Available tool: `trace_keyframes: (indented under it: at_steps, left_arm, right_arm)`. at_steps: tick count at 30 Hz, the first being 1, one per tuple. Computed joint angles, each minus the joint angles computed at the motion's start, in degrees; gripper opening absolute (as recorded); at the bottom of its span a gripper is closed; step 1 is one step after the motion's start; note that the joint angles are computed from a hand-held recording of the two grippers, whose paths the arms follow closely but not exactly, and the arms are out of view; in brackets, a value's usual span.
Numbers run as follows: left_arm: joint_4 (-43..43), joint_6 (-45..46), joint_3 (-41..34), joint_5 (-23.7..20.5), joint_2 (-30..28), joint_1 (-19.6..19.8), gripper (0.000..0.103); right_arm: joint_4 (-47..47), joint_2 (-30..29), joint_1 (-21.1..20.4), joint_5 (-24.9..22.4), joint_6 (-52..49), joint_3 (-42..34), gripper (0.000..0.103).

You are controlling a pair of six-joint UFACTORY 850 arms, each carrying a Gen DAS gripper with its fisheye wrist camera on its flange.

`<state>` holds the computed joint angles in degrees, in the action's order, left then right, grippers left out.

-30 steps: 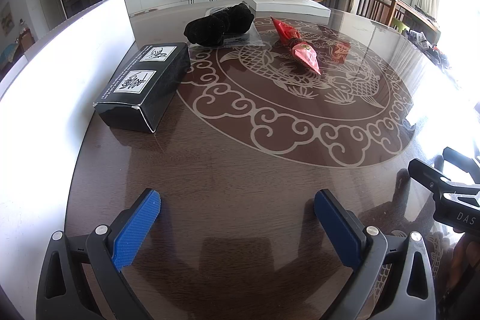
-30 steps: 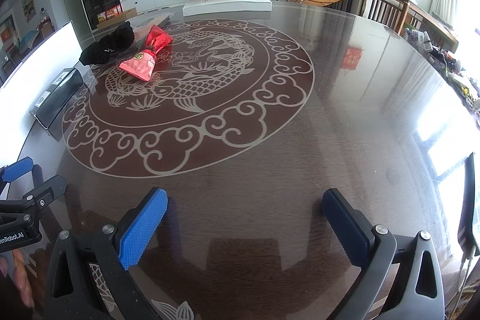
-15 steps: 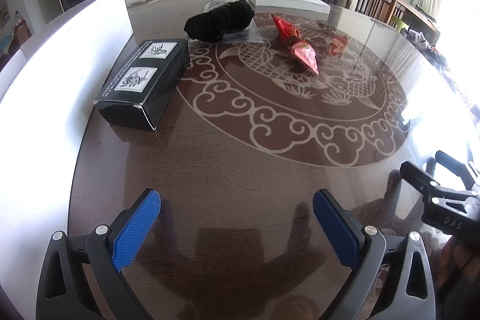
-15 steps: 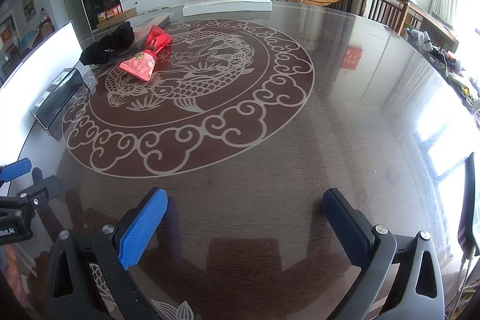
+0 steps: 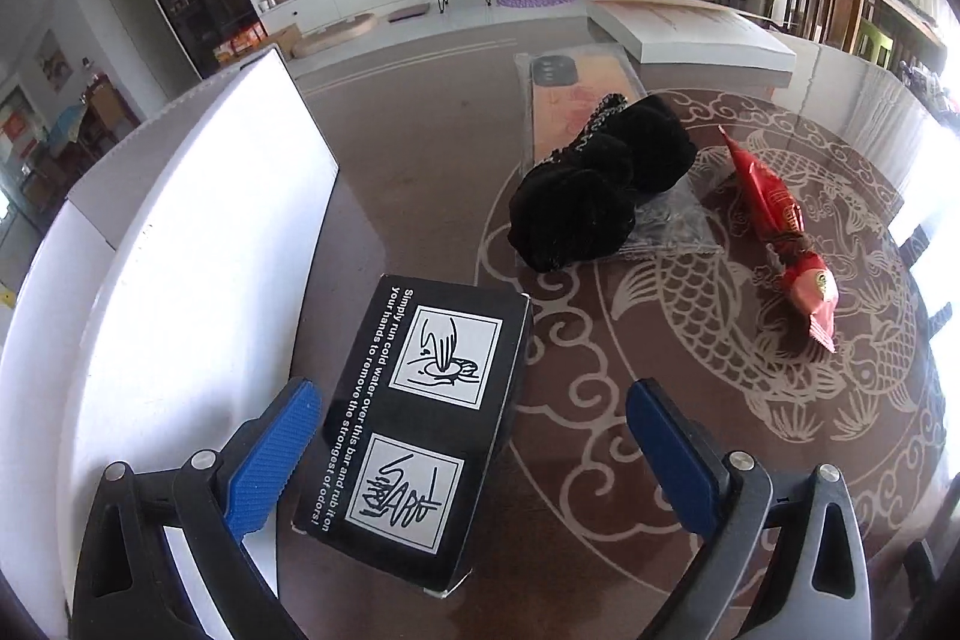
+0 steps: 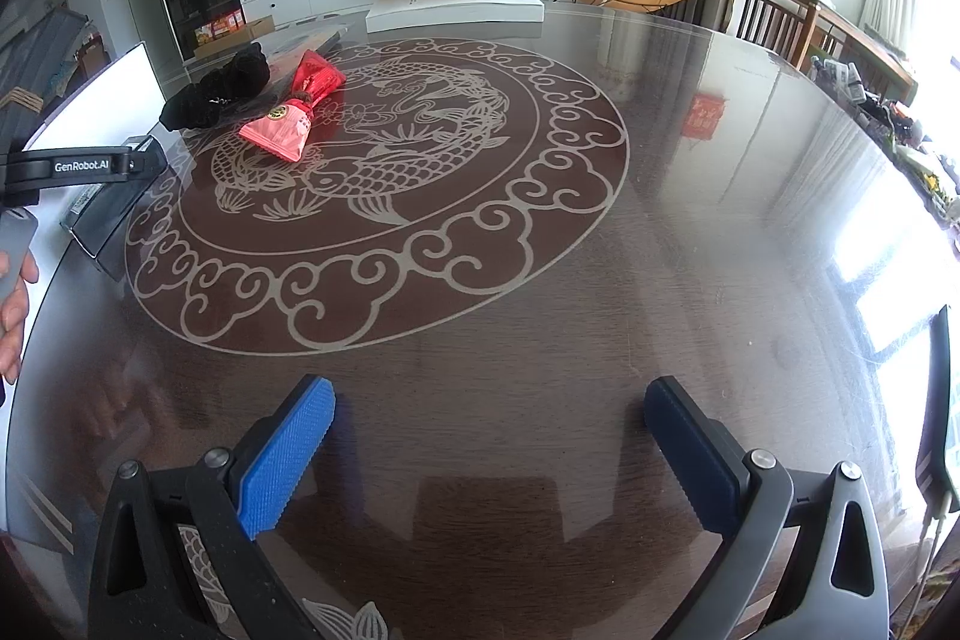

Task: Organize objects

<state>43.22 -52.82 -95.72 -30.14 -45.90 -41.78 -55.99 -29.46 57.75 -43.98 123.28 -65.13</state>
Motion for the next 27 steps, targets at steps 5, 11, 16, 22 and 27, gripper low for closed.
trace_keyframes:
  at_steps: [5, 11, 16, 22, 27]
  left_arm:
    - [0.6, -1.4, 0.6, 2.2, -0.6, 0.9, 0.103]
    - [16.5, -20.2, 9.8, 6.0, 4.5, 0.0, 0.059]
    - [18.8, -30.2, 19.0, 8.0, 9.9, -3.0, 0.059]
    - [25.8, -36.0, 24.3, 11.4, 12.5, -4.7, 0.100]
    - [20.6, -30.8, 23.3, 15.0, 11.5, -3.1, 0.103]
  right_arm:
    - [0.0, 0.0, 0.0, 0.0, 0.0, 0.0, 0.103]
    - [0.1, 0.0, 0.0, -0.1, -0.1, -0.1, 0.103]
    - [0.1, 0.0, 0.0, 0.0, -0.1, 0.0, 0.103]
    - [0.0, 0.0, 0.0, 0.0, 0.0, 0.0, 0.103]
    - [0.1, 0.0, 0.0, 0.0, -0.1, 0.0, 0.103]
